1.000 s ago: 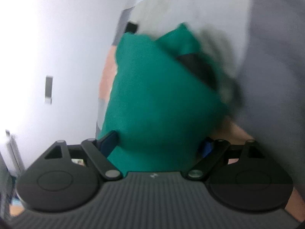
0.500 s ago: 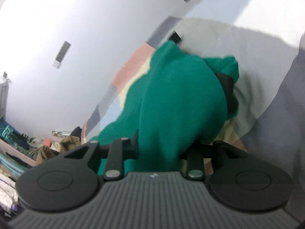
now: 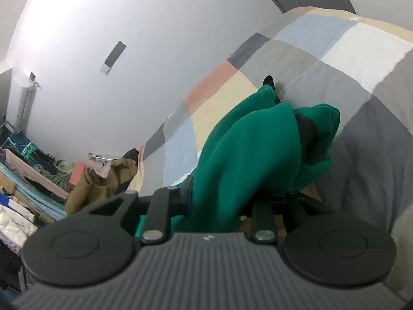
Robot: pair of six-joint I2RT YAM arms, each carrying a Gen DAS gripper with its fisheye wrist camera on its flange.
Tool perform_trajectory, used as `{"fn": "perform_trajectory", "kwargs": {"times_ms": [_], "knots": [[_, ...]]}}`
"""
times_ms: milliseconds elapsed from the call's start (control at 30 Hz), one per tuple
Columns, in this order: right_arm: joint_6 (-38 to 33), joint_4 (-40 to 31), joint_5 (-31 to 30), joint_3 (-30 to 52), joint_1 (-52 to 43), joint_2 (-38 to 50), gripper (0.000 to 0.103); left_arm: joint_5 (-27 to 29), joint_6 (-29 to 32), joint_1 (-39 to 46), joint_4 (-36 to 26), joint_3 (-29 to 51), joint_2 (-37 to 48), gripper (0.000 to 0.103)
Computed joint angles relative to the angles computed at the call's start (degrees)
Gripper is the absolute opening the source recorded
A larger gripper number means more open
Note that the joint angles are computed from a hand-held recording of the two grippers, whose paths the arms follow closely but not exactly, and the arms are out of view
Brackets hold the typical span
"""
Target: Fold large clothes
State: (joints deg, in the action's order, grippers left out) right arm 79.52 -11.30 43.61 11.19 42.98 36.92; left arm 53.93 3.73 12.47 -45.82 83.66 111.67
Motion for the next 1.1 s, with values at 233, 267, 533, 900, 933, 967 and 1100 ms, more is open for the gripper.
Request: {"fn": "perform_trajectory", "kwargs": {"times_ms": [233, 267, 533, 900, 933, 967, 1100], "knots": [[-1.5, 2.5, -10.1, 0.6, -9.3, 1.2, 0.036, -0.3, -1.2, -2.2, -10.8, 14.3, 8.6, 0.051], [-2.6, 3.7, -12.6, 0.3, -11.9, 0.6, 0.039, 0.7, -1.7, -2.2, -11.8, 16.6, 10.1, 0.053], [-15.5, 18.9, -28.0, 1.9, -29.1, 9.5, 0.051, 3.2, -8.0, -4.8, -12.6, 31.2, 18.1, 0.060], [-31.0, 48.1, -35.5, 5.2, -41.0, 35.6, 0.069, 3.7, -15.3, -7.8, 7.6, 38.0, 23.9, 0.083], [-32.6, 50.4, -35.4, 5.4, -41.4, 37.5, 0.069, 2.3, -15.2, -8.2, 10.8, 36.5, 23.5, 0.085], [-34.2, 52.5, -35.6, 5.6, -42.0, 39.1, 0.069, 0.8, -14.5, -8.5, 12.7, 36.0, 23.6, 0.085], [-40.1, 58.3, -35.1, 5.5, -43.2, 43.9, 0.071, -7.5, -6.8, -11.0, 12.2, 39.3, 26.7, 0.085]]}}
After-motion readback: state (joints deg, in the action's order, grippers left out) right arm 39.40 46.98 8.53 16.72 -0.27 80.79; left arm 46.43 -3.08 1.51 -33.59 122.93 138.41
